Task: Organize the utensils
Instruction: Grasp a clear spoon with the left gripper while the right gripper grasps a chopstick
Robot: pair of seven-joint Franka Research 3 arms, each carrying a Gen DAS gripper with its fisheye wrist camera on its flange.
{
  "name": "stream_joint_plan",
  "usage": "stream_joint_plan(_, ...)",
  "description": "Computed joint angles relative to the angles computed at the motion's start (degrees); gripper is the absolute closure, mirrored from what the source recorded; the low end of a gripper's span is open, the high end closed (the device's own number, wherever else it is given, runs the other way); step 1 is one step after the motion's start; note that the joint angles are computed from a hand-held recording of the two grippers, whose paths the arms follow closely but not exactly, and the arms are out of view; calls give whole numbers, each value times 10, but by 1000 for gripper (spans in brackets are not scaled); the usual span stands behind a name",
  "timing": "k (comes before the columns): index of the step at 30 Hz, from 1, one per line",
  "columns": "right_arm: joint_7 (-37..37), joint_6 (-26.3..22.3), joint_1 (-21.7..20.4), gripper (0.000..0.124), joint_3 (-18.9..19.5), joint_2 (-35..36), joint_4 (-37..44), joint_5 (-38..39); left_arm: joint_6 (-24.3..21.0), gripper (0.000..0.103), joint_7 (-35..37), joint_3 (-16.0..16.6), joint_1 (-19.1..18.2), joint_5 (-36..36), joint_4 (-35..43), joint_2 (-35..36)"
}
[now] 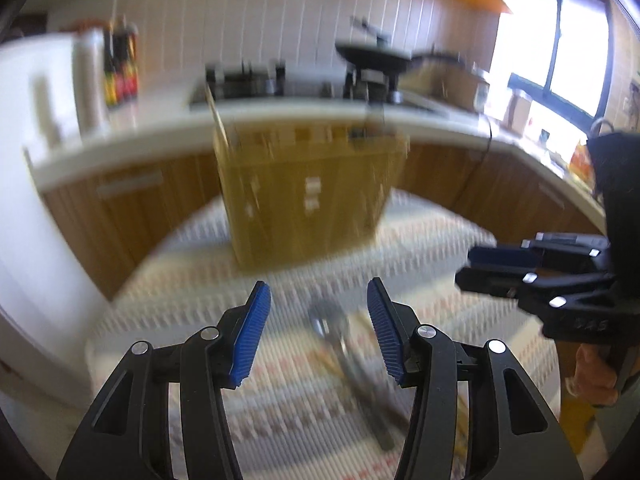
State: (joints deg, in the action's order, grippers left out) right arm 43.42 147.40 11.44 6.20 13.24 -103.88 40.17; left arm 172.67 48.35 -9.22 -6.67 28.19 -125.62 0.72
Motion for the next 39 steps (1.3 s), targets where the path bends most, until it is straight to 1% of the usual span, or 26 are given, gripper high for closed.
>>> stream_joint_plan(2,21,-5,6,90,-5,2,-6,-25,-29,55,144,-20,-2,-172,-4,14)
stream_joint_plan(3,39,-11,10,90,-10,5,-5,-42,-44,55,175,-24,-3,-210,-1,20)
stream_joint_plan(4,57,-19,12,90,-13,11,0,-58,-77,55,205,-29,-3,-245,10,31)
stream_joint_plan(5,70,-27,13,90,-15,16,6,-71,-107,56,211,-29,-6,-250,20,40)
stream_joint_plan(7,93,-43,14,90,-18,27,18,-92,-135,58,216,-29,-10,-251,29,51)
stream_joint_plan(9,112,-61,14,90,-20,39,35,-113,-149,58,228,-31,-11,-262,33,57)
stream_joint_plan(11,130,-75,16,90,-21,51,48,-133,-155,61,234,-32,-10,-277,35,62)
stream_joint_plan(13,149,-91,18,90,-23,63,64,-151,-159,62,237,-32,-9,-286,39,69)
stream_joint_plan(14,152,-98,16,90,-21,69,71,-154,-154,62,227,-29,-12,-277,40,72)
stream_joint_plan(16,167,-132,15,90,-21,94,106,-162,-158,62,212,-26,-17,-259,45,76)
stream_joint_plan(17,181,-154,16,91,-22,110,132,-171,-163,66,204,-23,-19,-248,49,78)
stream_joint_plan(18,191,-172,16,91,-23,126,154,-177,-168,68,191,-19,-22,-228,49,78)
stream_joint_plan(21,205,-225,15,92,-18,173,224,-185,-172,72,165,-19,-27,-205,60,83)
stream_joint_plan(22,214,-240,19,93,-19,188,246,-195,-171,77,155,-18,-29,-197,59,83)
stream_joint_plan(23,224,-251,24,96,-22,199,262,-205,-173,86,142,-16,-32,-183,59,82)
stream_joint_plan(24,236,-264,30,97,-26,212,281,-220,-175,90,135,-16,-33,-175,56,79)
stream_joint_plan(26,243,-280,36,98,-26,227,300,-234,-170,92,136,-19,-29,-182,47,72)
stream_joint_plan(27,245,-278,41,99,-27,228,300,-244,-166,93,136,-20,-27,-185,42,68)
stream_joint_plan(28,247,-272,46,99,-30,225,296,-254,-159,96,144,-23,-23,-198,34,62)
stream_joint_plan(29,249,-276,50,102,-31,225,297,-264,-153,103,153,-25,-19,-213,27,58)
stream_joint_plan(31,255,-296,55,107,-33,228,307,-278,-157,103,133,-18,-20,-202,13,43)
stream_joint_plan(34,259,-297,67,107,-37,219,294,-304,-150,103,158,-17,-9,-244,-15,22)
stream_joint_plan(36,261,-312,71,107,-37,217,292,-313,-144,103,166,-13,-5,-261,-32,9)
stream_joint_plan(37,262,-312,74,107,-38,211,285,-320,-132,103,200,-13,-2,-304,-39,4)
stream_joint_plan(38,264,-311,78,107,-40,209,281,-329,-115,103,255,-14,0,-373,-43,1)
stream_joint_plan(39,266,-312,81,107,-41,208,280,-335,-114,103,296,-14,1,-425,-43,-2)
